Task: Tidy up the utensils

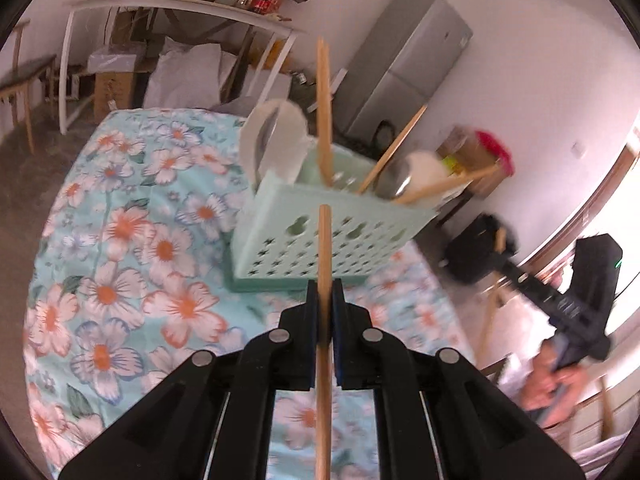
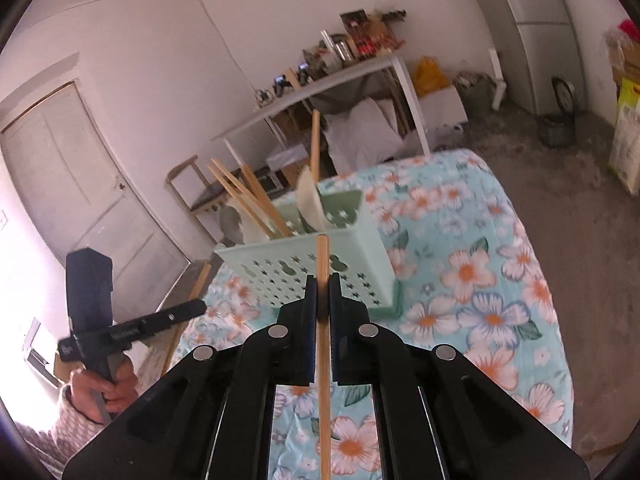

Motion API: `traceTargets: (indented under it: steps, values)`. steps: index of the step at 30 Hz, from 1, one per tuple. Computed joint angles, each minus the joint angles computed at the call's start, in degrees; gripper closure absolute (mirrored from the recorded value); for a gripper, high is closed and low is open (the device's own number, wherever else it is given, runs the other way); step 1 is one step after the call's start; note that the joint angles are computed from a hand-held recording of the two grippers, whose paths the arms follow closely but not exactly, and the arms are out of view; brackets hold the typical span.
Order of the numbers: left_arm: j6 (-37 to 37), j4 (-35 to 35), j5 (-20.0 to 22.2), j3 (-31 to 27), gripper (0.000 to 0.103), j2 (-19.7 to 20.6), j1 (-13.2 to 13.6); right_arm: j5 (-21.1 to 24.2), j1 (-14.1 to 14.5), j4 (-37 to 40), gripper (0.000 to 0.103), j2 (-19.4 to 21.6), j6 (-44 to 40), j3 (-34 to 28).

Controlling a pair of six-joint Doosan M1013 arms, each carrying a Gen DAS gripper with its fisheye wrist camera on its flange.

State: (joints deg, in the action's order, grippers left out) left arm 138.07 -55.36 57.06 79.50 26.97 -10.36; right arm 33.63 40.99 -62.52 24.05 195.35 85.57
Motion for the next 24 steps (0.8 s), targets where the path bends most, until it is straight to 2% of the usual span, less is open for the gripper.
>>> traceTargets:
  steps: [3, 6, 8, 11, 17, 24]
  values:
    - [-1.1, -1.5, 2.0, -0.7, 0.097, 0.5, 0.5, 1.2, 0.5, -0.6, 0.099, 0.2, -0.6, -0.4]
    - [-4.7, -0.9, 3.7, -1.5, 0.097, 1.4, 0.7, 0.5, 0.5, -1.1, 0.099, 0.2, 0.2, 0.0]
    - [-8.4, -1.5, 6.0, -2.4, 0.097, 2.8, 1.1, 0.6, 0.4, -0.5, 0.099, 0.3, -0.4, -0.1]
    - [-14.4, -0.8, 7.3, -3.1, 0.097, 4.4, 1.3, -0.1, 0.5, -0.3, 0.099, 0.3, -0.2, 0.2]
    - [-21.3, 5.1, 7.2, -3.7, 0.096, 7.0, 1.0, -0.8, 0.2, 0.6, 0.099, 0.4, -0.3, 0.5]
    - [-22.1, 6.7, 7.2, -3.5, 0.096, 7.4, 1.0, -1.3, 0.0, 1.6, 0.099, 0.5, -0.6, 0.5]
